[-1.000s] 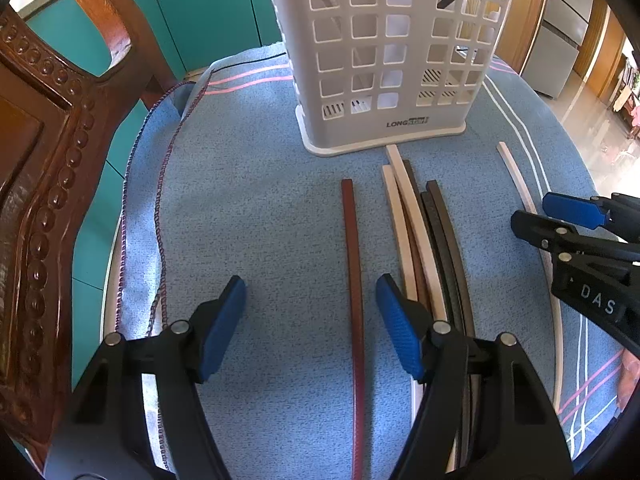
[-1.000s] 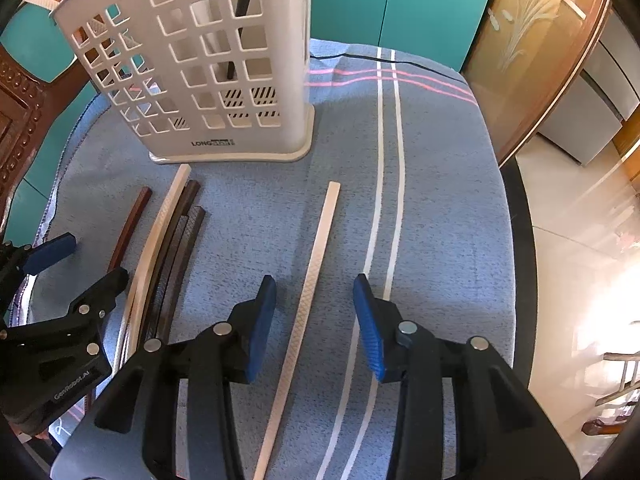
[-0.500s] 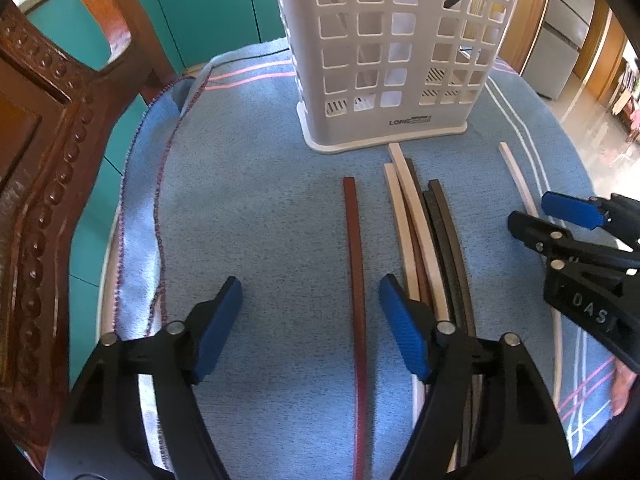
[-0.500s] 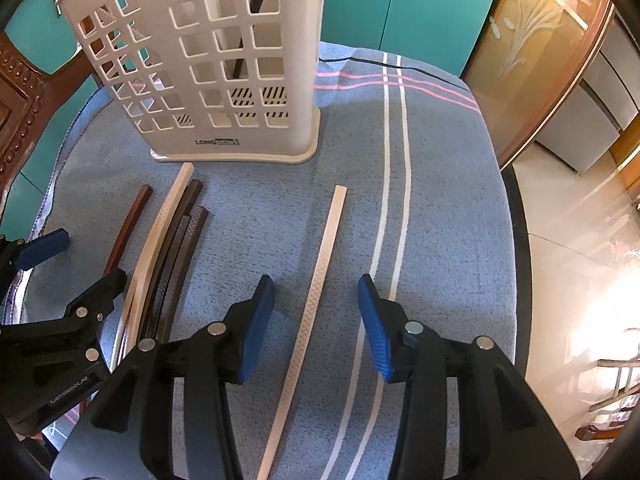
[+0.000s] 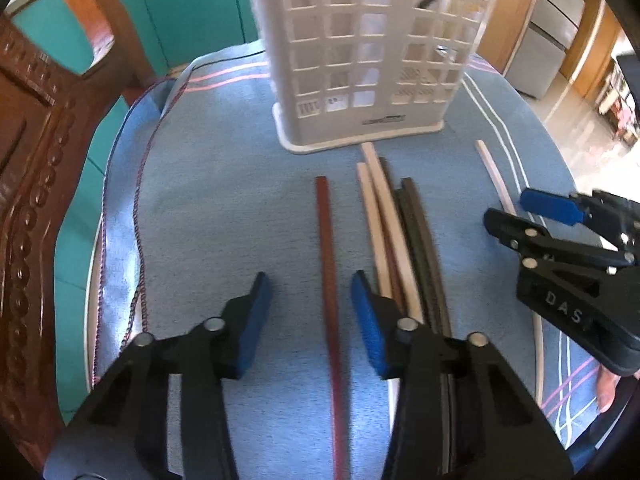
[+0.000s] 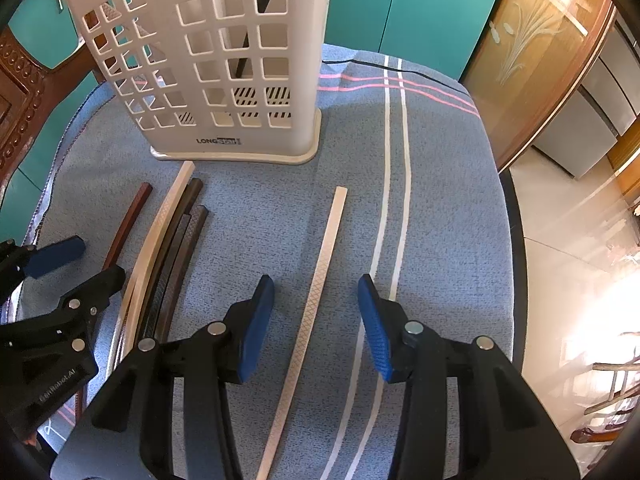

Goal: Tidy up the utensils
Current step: 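Grasp a dark red chopstick with the left tool while the right tool grasps a light one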

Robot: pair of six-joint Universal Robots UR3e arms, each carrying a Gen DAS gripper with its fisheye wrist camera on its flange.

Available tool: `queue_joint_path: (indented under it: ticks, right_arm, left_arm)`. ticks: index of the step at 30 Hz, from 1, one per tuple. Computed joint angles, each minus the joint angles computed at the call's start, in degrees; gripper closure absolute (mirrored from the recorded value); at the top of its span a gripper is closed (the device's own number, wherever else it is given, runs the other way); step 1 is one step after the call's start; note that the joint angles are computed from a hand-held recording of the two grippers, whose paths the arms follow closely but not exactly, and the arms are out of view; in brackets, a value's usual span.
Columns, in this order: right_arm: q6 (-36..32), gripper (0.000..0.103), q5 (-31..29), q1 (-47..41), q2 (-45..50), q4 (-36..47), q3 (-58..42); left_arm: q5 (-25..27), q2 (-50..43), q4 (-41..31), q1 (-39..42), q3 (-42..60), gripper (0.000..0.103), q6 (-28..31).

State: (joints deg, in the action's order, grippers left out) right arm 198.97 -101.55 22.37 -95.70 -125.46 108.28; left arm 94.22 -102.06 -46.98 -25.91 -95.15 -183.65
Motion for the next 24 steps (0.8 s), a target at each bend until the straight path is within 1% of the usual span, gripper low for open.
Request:
queue_joint_path:
  ticks: [7, 10, 13, 15, 16, 17, 18, 19, 21, 24]
  right_arm:
    - [-0.3, 0.058, 0.2, -0.3, 0.0, -0.2, 0.1]
    - [-0.9, 0.058, 1.8, -1.3, -0.7, -0.6, 0.8]
    - [-2.0, 0.062, 3.8, -3.1, -2.4, -0.5, 1.8]
    - [-2.6, 0.070, 4.3, -2.9, -2.5, -0.9, 1.9]
    - [-2.7, 0.073, 4.5, -2.6, -2.4, -1.0, 1.8]
    - [-2.8, 0.080, 4.6, -2.3, -2.3, -1.1, 1.7]
    - [-2.9, 0.090, 5.0, -2.1, -2.2, -1.2, 1.5]
    - [-3.1, 0.094, 5.7, -2.0, -2.2, -1.4, 1.5]
    - [-2.3, 0.094, 5.1, -1.0, -1.9, -1.7, 1.2]
    - [-2.3, 0.097, 6.3, -1.2, -3.2, -2.5, 1.8]
  left_arm:
    - [-1.1, 0.5, -0.3, 0.9, -0.4, 0.062, 0.9]
    - [-2.3, 1.2, -0.9, 1.6, -0.9, 0.065, 0.9]
    - [-2.6, 1.4, -1.1, 1.5, -0.8, 0.066, 0.7]
    - [-3.0, 1.4, -1.4, 1.6, -0.6, 0.068, 0.6]
    - [-3.2, 1.5, -1.5, 1.7, -0.6, 0.071, 0.6]
    - [-3.3, 1.4, -1.5, 1.6, -0.4, 0.081, 0.4]
    - [-3.6, 1.5, -1.6, 1.8, -0.4, 0.087, 0.4]
    - [-4.1, 1.6, -1.8, 2.1, -0.4, 0.094, 0.3]
    - [-5.0, 2.2, -2.0, 3.0, -0.8, 0.096, 0.1]
    - [-5.0, 3.0, -2.0, 3.8, -0.8, 0.096, 0.0]
